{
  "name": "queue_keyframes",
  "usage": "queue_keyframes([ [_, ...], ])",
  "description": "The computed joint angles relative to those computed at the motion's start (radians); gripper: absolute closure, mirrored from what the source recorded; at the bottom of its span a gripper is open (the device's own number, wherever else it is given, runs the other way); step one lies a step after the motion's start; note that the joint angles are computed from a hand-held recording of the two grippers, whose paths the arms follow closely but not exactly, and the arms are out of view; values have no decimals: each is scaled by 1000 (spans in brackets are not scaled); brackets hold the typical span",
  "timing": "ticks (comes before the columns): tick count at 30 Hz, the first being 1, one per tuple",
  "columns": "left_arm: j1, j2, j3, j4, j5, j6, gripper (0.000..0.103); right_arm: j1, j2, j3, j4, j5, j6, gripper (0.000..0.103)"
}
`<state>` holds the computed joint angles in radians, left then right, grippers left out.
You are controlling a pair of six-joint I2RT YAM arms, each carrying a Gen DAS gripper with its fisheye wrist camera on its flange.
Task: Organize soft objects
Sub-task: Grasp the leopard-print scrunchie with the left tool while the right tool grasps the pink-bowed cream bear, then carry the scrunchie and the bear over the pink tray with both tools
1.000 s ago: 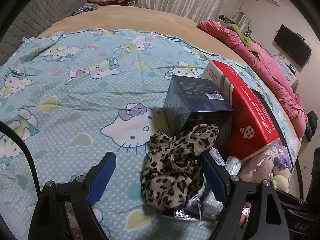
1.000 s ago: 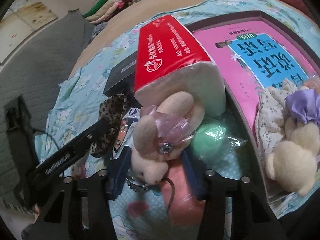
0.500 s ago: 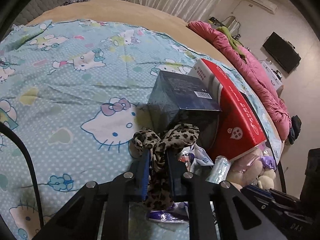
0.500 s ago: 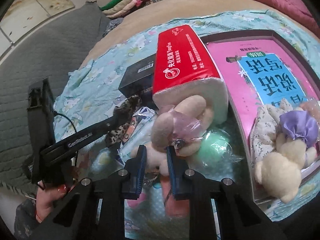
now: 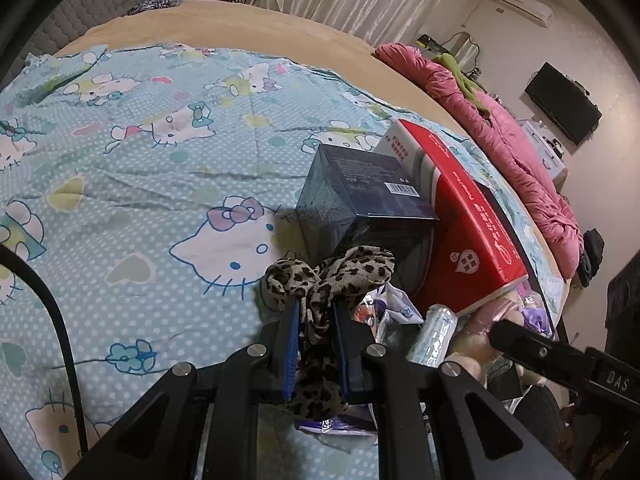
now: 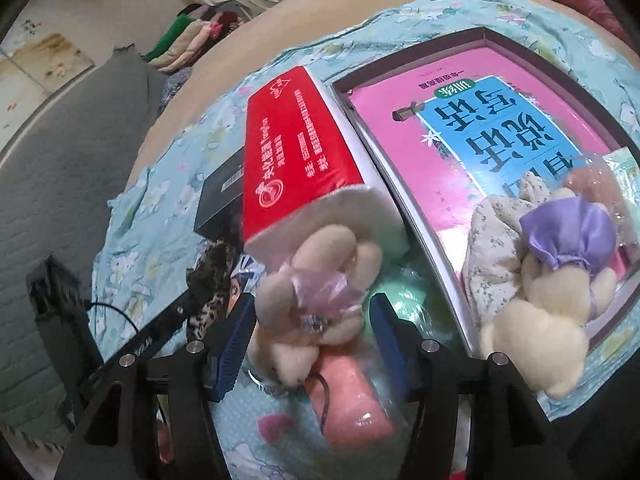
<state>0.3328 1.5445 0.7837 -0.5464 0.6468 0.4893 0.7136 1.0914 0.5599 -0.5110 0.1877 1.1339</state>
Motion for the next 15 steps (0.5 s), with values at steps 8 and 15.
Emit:
queue_keyframes([
  [8,-1,-40,-17,-4,-4,4,87,29,161,56,23,111,-140,54],
  [15,21,-121,-44,-30,9,14,87,41,23,5,14,102,-224,72],
])
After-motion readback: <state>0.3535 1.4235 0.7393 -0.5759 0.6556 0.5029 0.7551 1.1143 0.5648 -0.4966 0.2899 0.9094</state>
